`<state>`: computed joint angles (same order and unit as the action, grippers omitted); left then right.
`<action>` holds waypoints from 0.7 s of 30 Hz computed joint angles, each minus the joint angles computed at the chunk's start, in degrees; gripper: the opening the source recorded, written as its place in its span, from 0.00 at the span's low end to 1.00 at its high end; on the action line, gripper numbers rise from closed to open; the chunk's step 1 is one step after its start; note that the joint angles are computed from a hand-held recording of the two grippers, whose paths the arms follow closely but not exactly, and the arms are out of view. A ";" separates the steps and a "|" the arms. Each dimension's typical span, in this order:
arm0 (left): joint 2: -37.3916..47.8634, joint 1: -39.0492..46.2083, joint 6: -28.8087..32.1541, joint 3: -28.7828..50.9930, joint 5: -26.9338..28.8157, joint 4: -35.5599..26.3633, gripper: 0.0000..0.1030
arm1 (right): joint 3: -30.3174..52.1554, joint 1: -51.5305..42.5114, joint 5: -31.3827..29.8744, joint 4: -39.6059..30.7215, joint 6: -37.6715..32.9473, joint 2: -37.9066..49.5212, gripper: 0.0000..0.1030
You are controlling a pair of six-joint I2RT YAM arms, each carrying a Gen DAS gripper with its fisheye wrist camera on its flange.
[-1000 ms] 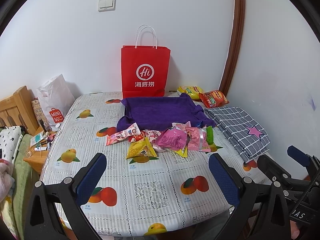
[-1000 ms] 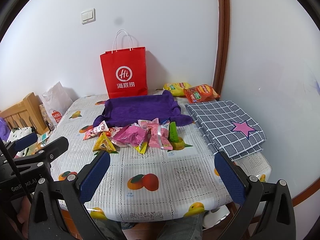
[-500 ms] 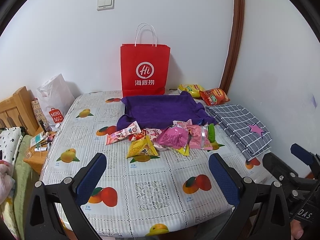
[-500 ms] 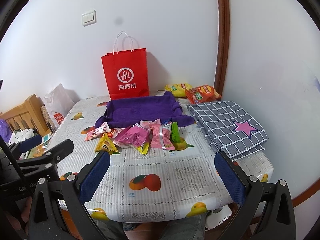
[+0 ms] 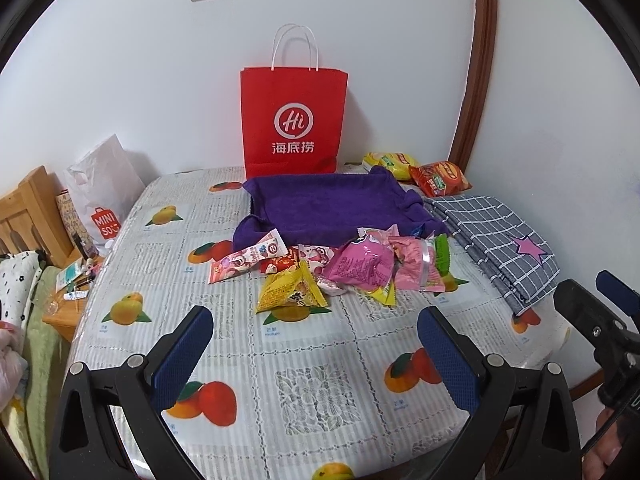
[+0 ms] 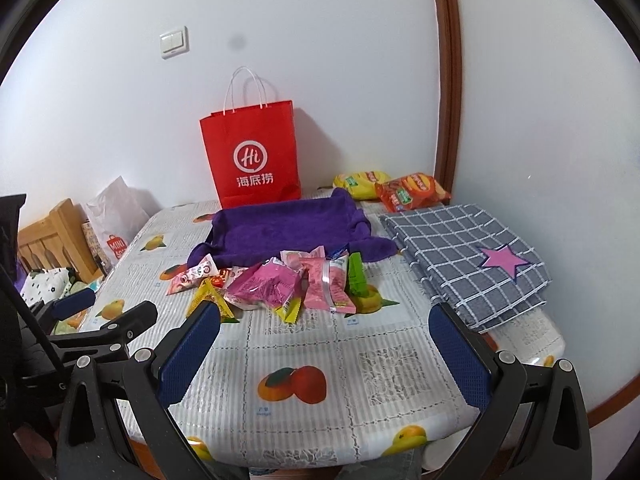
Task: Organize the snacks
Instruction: 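Grasp the pink striped snack bag with the right tool while the left tool grasps the pink stick candy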
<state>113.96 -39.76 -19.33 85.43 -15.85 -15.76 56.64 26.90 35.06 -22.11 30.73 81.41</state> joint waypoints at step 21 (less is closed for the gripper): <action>18.92 12.78 0.07 10.80 11.57 -1.53 0.96 | 1.71 -18.16 -14.62 13.48 -3.17 20.56 0.93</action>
<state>132.88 -26.98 -19.25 96.23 -4.28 -17.29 58.35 8.74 20.44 -8.63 27.56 101.97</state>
